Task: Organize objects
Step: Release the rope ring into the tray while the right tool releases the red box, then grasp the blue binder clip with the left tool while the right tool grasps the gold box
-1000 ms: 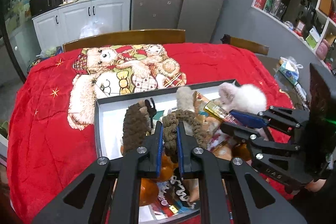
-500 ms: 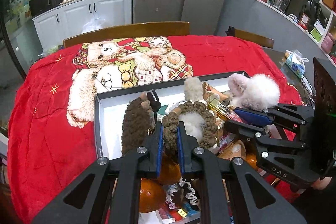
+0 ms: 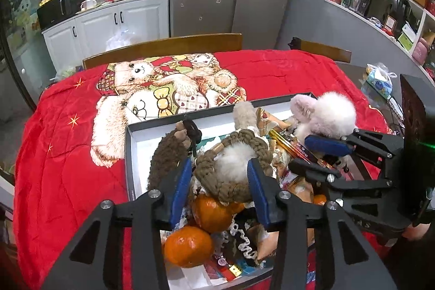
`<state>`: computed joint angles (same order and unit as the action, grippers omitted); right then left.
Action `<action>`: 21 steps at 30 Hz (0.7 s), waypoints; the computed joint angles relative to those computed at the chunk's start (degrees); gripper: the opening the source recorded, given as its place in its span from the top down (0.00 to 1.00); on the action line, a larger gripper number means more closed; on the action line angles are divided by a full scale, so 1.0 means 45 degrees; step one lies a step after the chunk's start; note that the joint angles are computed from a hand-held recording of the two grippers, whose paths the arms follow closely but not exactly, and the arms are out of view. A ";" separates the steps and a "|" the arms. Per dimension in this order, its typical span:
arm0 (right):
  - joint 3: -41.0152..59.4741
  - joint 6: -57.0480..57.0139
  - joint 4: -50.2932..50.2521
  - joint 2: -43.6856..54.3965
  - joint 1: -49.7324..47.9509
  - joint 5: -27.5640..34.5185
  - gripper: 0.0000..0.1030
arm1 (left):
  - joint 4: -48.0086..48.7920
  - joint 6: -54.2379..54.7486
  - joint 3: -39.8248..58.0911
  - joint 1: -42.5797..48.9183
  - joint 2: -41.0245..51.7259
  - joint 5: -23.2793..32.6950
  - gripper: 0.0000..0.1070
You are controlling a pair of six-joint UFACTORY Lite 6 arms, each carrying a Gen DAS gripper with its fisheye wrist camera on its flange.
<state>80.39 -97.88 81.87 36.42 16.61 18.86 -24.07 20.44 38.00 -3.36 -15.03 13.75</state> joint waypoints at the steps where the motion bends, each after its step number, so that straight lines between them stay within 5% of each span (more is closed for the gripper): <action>1: -0.0105 -0.0195 0.0168 -0.0078 0.0002 0.0004 0.56 | 0.0068 -0.0106 -0.0059 -0.0015 -0.0100 0.0019 0.61; 12: -0.2695 -0.2852 0.2490 -0.2129 -0.0330 0.0281 0.54 | 0.1264 -0.1722 -0.1196 -0.0426 -0.2345 0.0910 0.60; 21: -0.6300 -0.4157 0.3004 -0.5033 -0.1556 0.0975 0.54 | 0.6336 -0.8002 -0.2929 -0.3332 -0.5424 0.2120 0.60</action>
<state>52.04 -116.58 95.39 13.77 9.61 23.24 4.44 -15.57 24.82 -18.35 -39.44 23.29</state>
